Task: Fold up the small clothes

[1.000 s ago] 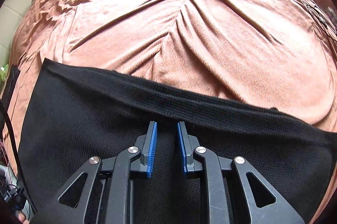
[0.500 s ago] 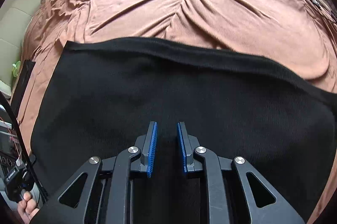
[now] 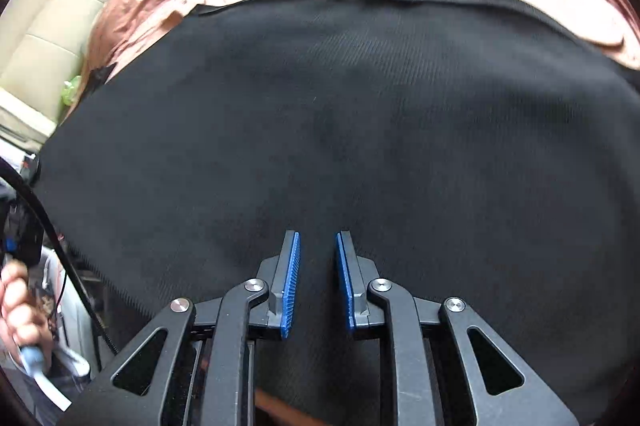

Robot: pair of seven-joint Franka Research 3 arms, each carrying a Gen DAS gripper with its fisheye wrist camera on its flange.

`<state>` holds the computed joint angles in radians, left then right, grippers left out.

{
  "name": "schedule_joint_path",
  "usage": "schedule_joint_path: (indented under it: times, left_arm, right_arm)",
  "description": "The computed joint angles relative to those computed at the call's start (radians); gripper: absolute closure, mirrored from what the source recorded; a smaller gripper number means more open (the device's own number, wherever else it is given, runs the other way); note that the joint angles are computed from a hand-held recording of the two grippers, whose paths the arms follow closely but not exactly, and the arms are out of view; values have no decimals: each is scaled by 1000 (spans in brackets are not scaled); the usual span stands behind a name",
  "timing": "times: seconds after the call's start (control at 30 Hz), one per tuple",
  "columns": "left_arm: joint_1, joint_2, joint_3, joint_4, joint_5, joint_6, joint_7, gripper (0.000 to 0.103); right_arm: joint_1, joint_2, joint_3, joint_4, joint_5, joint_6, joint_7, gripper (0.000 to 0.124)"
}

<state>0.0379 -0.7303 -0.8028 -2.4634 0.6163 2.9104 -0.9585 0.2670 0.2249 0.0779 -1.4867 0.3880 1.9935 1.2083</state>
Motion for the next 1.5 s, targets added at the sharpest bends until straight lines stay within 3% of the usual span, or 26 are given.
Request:
schedule_joint_path:
  times: [0.13,0.33,0.7,0.93,1.03,1.1,1.2,1.5]
  left_arm:
    - [50,14,-8,44,24,50,14,98]
    - [109,73,-23,132,34,99,94,98]
    - [225,280,-124,351,77,137,249,98]
    - [335,494,-266,532,229,139,260,98]
    - [373,643,-363,643,369,73,259,98]
    - [335,779,-394,725,519,6,230,98]
    - [210,917,-354,824,608,-62,276,98]
    - [-103,1227,-239,1120,566,-152,593,98]
  right_arm:
    - [-13,-71,4,-127,73,42,-62,118]
    - [-35,-123,-11,-211,165,38,-99,119]
    - [-106,-194,-63,-292,332,38,-176,119]
    - [-145,-250,-96,-353,385,126,-165,118]
    - [-155,-271,-104,-380,378,153,-155,118]
    - [-161,-283,-109,-395,375,167,-150,118]
    - [-164,-313,-114,-436,374,195,-141,118]
    - [-186,-409,-152,-515,374,200,-118,118]
